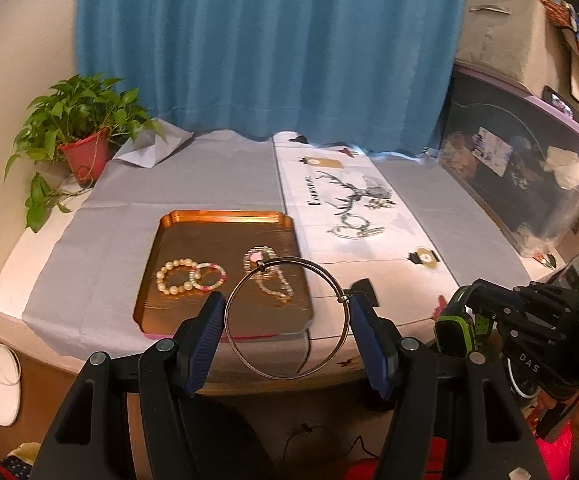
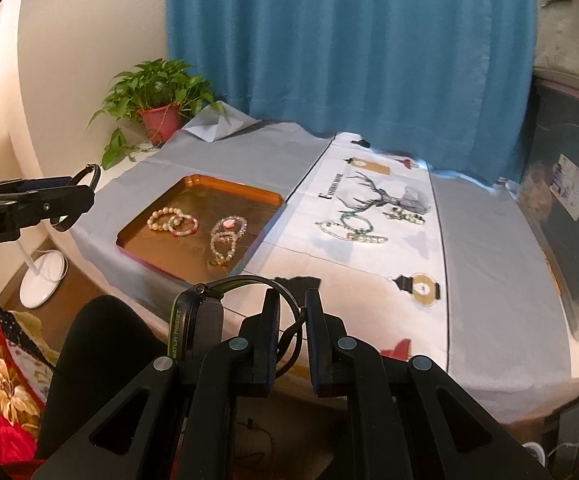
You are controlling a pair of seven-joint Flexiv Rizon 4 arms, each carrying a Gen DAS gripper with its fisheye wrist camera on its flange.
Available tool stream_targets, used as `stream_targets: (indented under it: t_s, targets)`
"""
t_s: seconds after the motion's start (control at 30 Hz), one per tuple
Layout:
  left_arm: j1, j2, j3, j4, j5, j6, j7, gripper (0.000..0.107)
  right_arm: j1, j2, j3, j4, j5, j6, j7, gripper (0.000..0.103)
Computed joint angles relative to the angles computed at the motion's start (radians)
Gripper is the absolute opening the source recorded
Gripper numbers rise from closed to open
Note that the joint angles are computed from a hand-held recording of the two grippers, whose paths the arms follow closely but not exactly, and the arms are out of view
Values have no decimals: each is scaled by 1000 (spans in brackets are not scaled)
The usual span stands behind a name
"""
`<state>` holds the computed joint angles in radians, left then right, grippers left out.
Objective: Organize jewelry
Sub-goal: 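Carry the bangle in the left tool over the tray while the right tool carries the watch, then open the left tool over the tray while the right tool releases the watch there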
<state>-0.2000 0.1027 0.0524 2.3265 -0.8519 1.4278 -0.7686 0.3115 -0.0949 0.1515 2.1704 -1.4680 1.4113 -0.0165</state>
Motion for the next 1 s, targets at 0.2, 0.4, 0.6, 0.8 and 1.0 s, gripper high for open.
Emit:
stream_targets:
  t_s: [0.2, 0.4, 0.6, 0.8, 1.0]
  targets:
    - [51, -72, -3, -57, -8, -2, 19, 59, 38, -98, -16, -88, 64, 18, -68, 13]
    - [125, -168, -34, -126, -13, 14, 36, 59, 104, -233, -52, -218, 193, 39, -196, 13]
    - [211, -305, -75, -235, 70, 5, -16, 59, 143, -397, -24, -397, 452, 11, -441, 13]
    - [269, -411, -98, -327, 198, -17, -113, 59, 131, -551, 70, -583, 684, -61, -675, 13]
    - [297, -496, -94, -409, 319, -31, -202, 59, 148, -657, 98, -736, 818, -142, -806, 13]
